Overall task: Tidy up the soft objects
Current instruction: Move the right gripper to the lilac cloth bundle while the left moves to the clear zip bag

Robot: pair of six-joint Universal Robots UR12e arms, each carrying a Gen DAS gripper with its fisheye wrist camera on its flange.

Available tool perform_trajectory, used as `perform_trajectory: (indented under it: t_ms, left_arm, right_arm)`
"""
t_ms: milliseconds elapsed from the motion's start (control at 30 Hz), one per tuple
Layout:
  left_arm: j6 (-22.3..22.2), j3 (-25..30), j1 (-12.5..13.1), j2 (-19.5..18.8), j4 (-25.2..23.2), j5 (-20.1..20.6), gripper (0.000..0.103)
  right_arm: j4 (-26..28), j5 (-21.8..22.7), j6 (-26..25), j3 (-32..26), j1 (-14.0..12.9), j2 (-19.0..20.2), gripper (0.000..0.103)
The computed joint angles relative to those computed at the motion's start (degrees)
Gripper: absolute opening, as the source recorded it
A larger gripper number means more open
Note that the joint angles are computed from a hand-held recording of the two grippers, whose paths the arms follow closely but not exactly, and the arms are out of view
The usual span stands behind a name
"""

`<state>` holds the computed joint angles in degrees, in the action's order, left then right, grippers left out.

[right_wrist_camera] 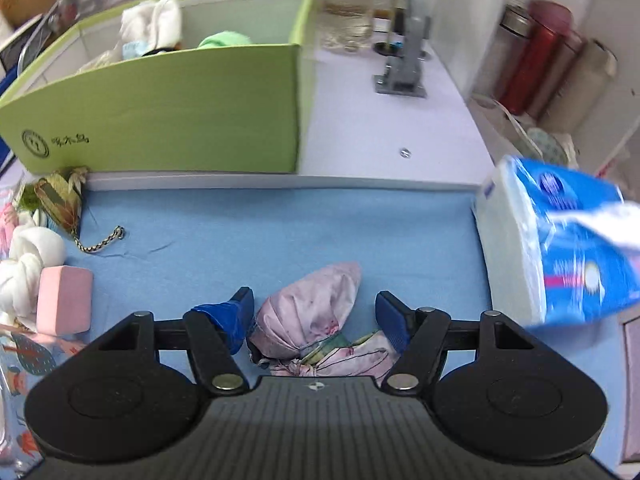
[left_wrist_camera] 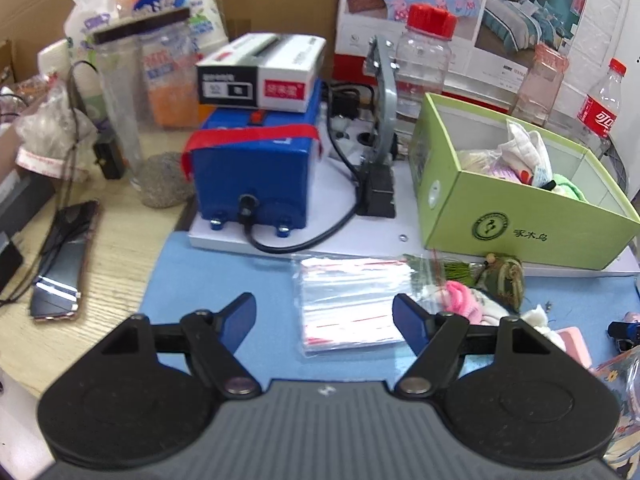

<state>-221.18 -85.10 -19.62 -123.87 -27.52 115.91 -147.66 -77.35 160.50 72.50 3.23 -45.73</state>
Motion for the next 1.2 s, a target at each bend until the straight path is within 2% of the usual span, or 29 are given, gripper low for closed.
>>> perform_trajectory:
  t_ms: [67, 200, 267, 333, 433, 567, 633, 733, 800, 833, 933, 967, 1033, 1100, 1200]
  left_arm:
    - [1.59, 1.34, 0.44, -0.88, -0.85, -2.84, 0.075]
    - [7.85, 4.5, 0.77, -2.94, -3.15, -7.67, 0.075]
    - [10.85, 5.47, 0.88, -3.72, -3.38, -9.05, 0.075]
    - [12.32, 6.4, 1.03, -4.28, -5.65, -9.7, 0.075]
    - [10.21, 6.87, 1.17, -4.61, -9.48, -7.81, 0.075]
    - [7.84, 3.49, 1.07, -3.14, -7.78, -5.53, 0.076]
    - [6.87, 2.05, 0.99, -2.02, -9.97, -5.27, 0.08]
    - [4.53, -2.03, 1.04, 0.37, -7.94, -6.48, 0.081]
    - [4.82, -4.04, 0.9, 1.69, -6.13, -6.39, 0.081]
    - [6.28, -4.57, 0.7, 1.96, -4.33, -5.23, 0.081]
    - [14.84, -3.37, 0.29, 1.23, -0.94, -1.24, 0.083]
    - [20.02, -2.82, 0.73, 0.7, 1.23, -1.86, 0.084]
    - [26.78, -1.83, 2.05, -0.13, 3.85, -5.44, 0.087]
    - [29.25, -0.48, 3.39, -0.87, 3.76, -9.53, 0.087]
    - [28.56, 1.79, 4.74, -2.12, 1.55, -13.44, 0.087]
  right_arm:
    - [-4.97, 1.99, 4.5, 2.08, -0.64, -0.35, 0.053]
    - [-13.24, 8.11, 12.72, 5.29, -2.22, -0.72, 0.053]
    - [-15.46, 10.23, 15.16, 6.34, -2.92, -0.96, 0.053]
    - [-16.25, 11.18, 16.34, 6.85, -3.42, -1.18, 0.054]
    - [-16.08, 12.62, 18.06, 6.19, -4.03, -0.86, 0.054]
    - [-17.11, 14.68, 19.29, 7.01, -4.63, -1.32, 0.054]
    - [-17.09, 15.36, 19.2, 7.08, -4.75, -1.32, 0.054]
    - [-17.33, 16.36, 19.16, 7.27, -4.97, -1.32, 0.054]
    - [-17.54, 16.82, 19.11, 7.38, -5.06, -1.27, 0.054]
    - [-17.62, 16.98, 19.05, 7.4, -5.1, -1.25, 0.054]
    - [-18.24, 16.95, 19.96, 7.41, -5.19, -1.1, 0.054]
    - [-18.36, 17.01, 20.31, 7.43, -5.23, -1.09, 0.054]
    - [-18.58, 17.16, 20.75, 7.81, -5.32, -1.34, 0.054]
    - [-19.14, 17.49, 20.56, 8.58, -5.52, -1.86, 0.054]
    - [-20.92, 16.68, 20.65, 9.92, -5.78, -2.66, 0.055]
